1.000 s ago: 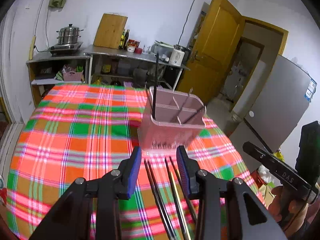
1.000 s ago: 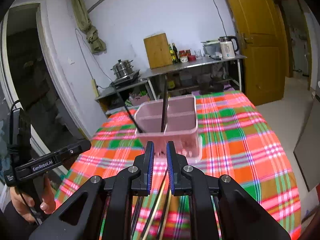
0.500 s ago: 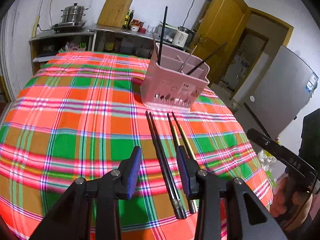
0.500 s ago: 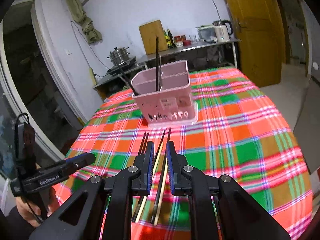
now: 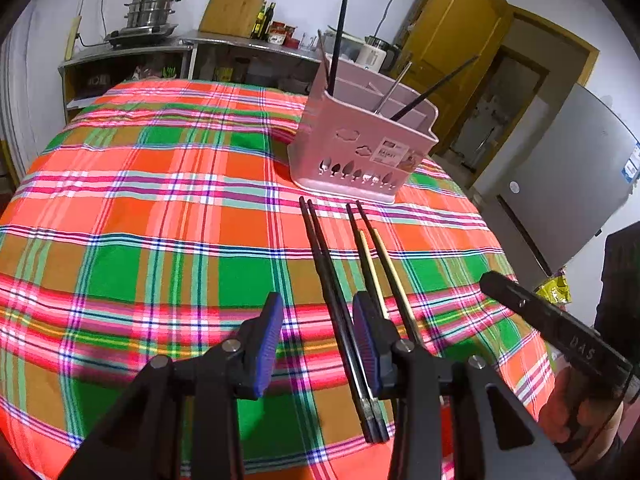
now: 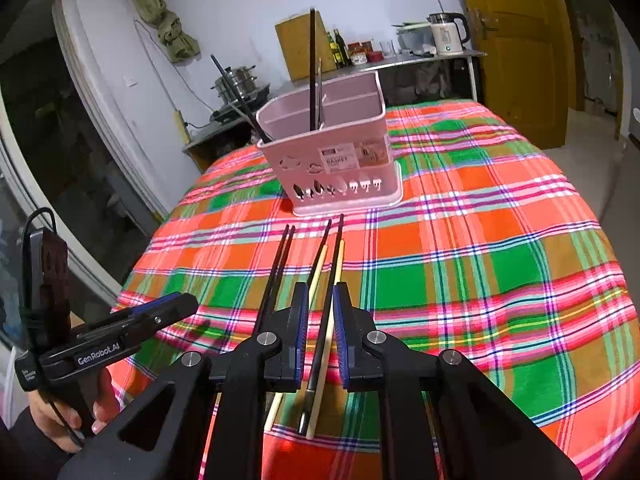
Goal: Organize utensils
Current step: 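Move both tools back down toward the remaining chopsticks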
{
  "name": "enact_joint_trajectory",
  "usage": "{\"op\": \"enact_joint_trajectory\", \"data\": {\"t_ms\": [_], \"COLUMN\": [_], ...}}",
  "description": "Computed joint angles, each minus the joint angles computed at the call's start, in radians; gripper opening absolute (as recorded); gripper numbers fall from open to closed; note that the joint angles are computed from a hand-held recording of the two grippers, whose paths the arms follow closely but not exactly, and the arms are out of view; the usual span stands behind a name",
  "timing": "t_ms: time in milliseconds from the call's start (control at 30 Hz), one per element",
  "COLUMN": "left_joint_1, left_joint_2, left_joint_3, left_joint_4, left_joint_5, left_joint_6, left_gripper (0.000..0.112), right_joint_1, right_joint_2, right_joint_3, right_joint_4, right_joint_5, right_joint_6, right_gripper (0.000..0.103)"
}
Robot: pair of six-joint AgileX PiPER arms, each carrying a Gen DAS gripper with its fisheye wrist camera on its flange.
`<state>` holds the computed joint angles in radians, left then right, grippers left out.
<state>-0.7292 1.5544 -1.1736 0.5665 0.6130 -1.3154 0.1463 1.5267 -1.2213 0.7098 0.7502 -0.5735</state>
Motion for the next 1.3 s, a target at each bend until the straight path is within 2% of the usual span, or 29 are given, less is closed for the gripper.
{"op": "enact_joint_trajectory", "data": {"t_ms": [400,700,833,1300], "left_joint_1": [0.080,0.102,0.089,0.115], "left_joint_2": [0.147,0.255,0.267,0.212], "left_joint_3": [-0.124,-0.218,-0.236,-0.151], "left_joint_4": [-0.110,-0.145,-0.104,-0.120], "left_joint_5": [-0.007,0.024,0.055,0.008], "left_joint_6": [0.147,0.214,0.206,0.204], "left_gripper": [0.035,0.031,0.028,0.021], "right_joint_1": [0.045,0.047,0.049,0.080], "right_joint_2": [0.111,0.158,0.178,0.318], "right_joint_3": [-0.065,-0.103,-0.115,-0.248], "right_joint_4": [-0.032,-0.034,-0.040,-0.062], "right_joint_5": [0.004,0.013,0.017,0.071], "right_joint_6": [0.040,0.047,0.051,0.072], "right_gripper": [0.012,0.012,0.012,0.012]}}
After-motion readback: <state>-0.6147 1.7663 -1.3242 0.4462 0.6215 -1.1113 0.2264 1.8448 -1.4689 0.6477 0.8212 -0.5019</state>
